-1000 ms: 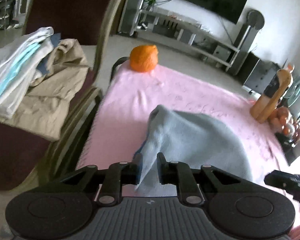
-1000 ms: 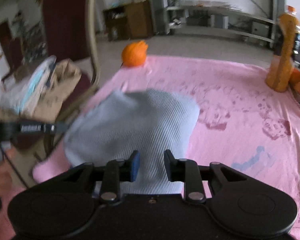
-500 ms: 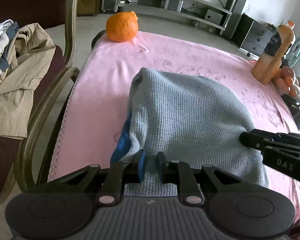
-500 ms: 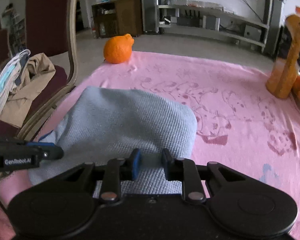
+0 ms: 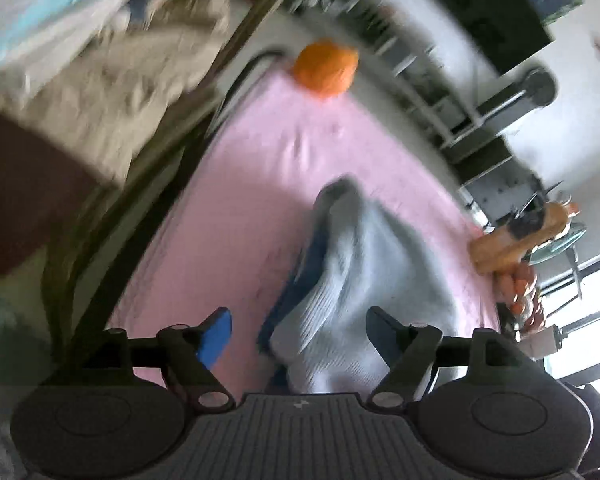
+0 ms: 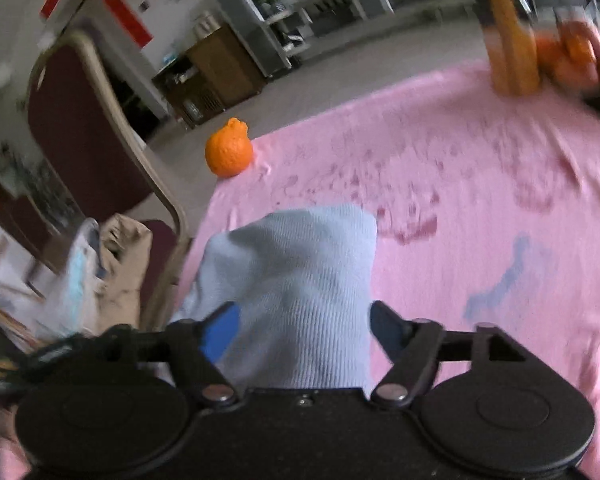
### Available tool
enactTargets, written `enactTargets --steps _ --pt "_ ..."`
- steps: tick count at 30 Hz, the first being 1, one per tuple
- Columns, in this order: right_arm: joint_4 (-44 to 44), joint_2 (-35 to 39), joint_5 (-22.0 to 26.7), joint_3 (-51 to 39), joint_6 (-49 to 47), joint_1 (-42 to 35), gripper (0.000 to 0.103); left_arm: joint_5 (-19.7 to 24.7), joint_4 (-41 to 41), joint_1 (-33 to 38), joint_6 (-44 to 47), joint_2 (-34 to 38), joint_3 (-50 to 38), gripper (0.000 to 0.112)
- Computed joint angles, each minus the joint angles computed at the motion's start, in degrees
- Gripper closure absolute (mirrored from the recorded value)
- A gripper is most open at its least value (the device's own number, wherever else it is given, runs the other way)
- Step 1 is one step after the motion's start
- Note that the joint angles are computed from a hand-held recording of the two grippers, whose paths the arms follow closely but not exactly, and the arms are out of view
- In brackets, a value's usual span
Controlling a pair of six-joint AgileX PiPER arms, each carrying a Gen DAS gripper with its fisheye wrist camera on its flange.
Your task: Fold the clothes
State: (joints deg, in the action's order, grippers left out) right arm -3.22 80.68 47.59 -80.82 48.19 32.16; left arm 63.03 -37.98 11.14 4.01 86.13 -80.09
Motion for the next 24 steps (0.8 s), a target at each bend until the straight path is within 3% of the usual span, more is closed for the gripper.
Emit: enactTargets --steps 3,8,14,24 --pt "8.4 -2.3 -4.8 6.6 -1.5 -4.3 0.022 2.0 -1.8 -0.3 1.1 1.5 0.0 0.029" --pt "19.8 -2.2 -12.0 14.4 -6.4 -8.8 0.016 4.2 -3.9 -0.8 -0.9 5.3 -1.6 0.026" --pt "35.0 -1.0 -17.3 18.9 -19.4 -13.0 0.009 5.9 -6.1 -2.5 -1.0 8.5 -3.6 0.025" --pt "65.4 4.6 -18.6 23.3 -46.1 -17.7 0.008 3.8 -3.4 -6.6 -4.9 12.2 -6.3 0.022"
